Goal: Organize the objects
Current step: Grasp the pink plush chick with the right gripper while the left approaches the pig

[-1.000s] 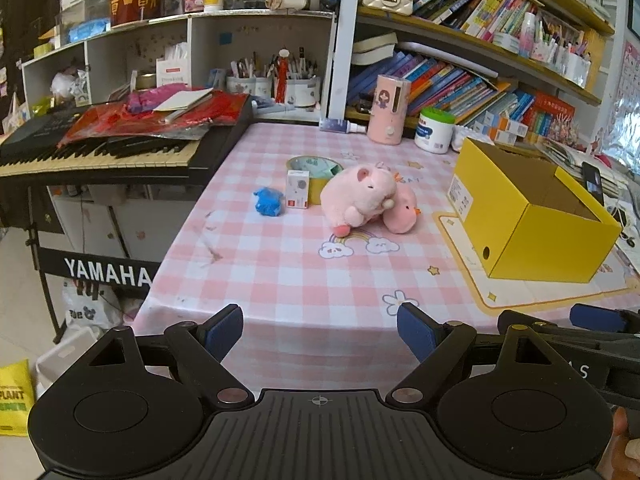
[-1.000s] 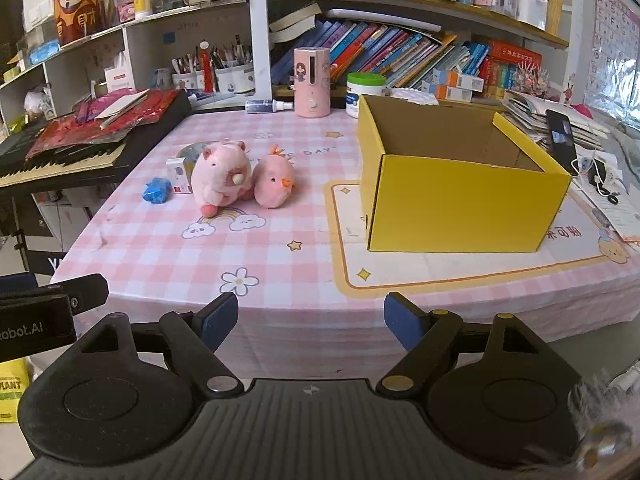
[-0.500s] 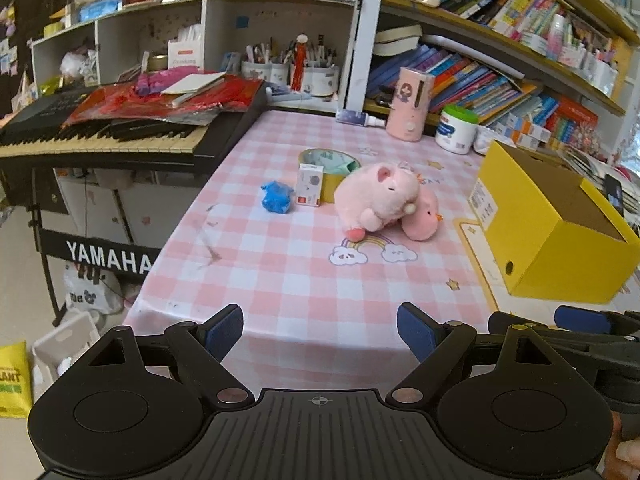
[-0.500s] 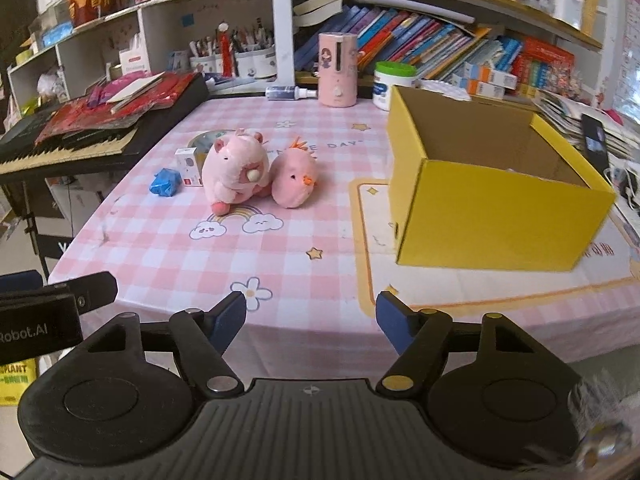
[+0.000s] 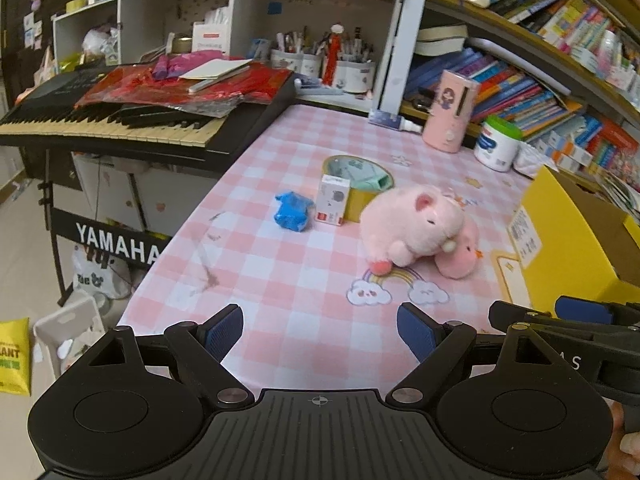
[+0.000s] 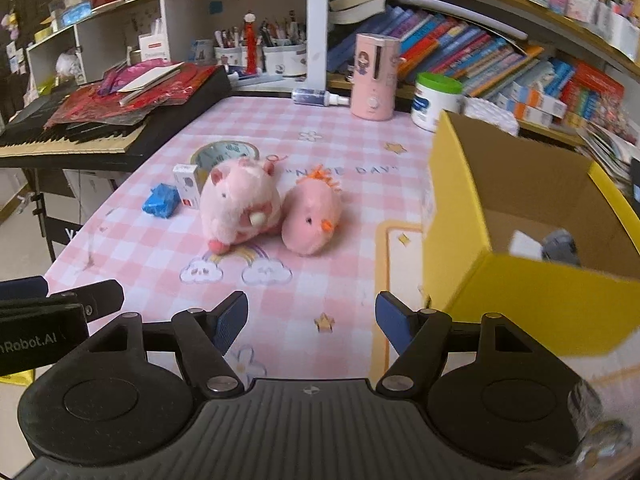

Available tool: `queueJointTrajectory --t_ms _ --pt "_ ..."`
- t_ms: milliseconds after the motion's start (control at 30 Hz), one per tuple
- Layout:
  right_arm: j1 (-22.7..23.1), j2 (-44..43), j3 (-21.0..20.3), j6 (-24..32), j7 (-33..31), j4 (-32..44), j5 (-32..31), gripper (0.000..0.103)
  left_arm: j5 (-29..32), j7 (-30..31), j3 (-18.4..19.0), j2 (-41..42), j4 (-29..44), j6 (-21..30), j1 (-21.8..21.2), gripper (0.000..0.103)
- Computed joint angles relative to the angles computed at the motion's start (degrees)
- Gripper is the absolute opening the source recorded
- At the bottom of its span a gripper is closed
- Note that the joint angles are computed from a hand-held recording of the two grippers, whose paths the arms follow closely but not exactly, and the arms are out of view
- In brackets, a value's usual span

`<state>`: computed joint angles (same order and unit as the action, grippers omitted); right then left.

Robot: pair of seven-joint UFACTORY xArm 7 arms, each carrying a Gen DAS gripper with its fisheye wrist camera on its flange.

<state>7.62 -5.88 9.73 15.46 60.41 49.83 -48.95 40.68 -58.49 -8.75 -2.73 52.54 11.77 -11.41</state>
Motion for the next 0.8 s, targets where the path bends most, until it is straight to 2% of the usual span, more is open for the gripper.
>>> queueJointTrajectory --t_ms 133,333,433,567,667,800 --pt "0.19 3.63 -1.42 -1.92 -2.59 3.22 1.35 0.068 1.66 -1.07 0.20 2.24 3.16 2.58 -0.65 0.086" --pt "1.42 8.15 -4.88 -4.16 0.80 8.42 -1.25 0.060 1.50 -0.87 1.87 4.98 6.89 5.45 -2.53 0.086" --pt "2.29 10.39 -6.35 -3.87 -0.77 10.94 0.66 0.058 0.46 1.04 2.43 6.42 8.46 5.83 -3.59 0.086" --pt "2.44 13.56 -7.44 -4.23 -8.18 14.08 10.56 0.058 -2.37 5.55 2.82 8.57 10.86 6.94 -5.20 0.086" --pt "0.26 16.16 -5.36 -3.96 -19.03 16.94 24.14 0.058 -3.43 7.98 3.39 10.08 12.69 7.24 -6.44 0.086" --pt "-1.31 19.68 -3.47 -1.76 -28.31 21.60 35.28 0.059 -4.58 10.57 4.31 12.12 15.06 7.08 -7.85 0.087"
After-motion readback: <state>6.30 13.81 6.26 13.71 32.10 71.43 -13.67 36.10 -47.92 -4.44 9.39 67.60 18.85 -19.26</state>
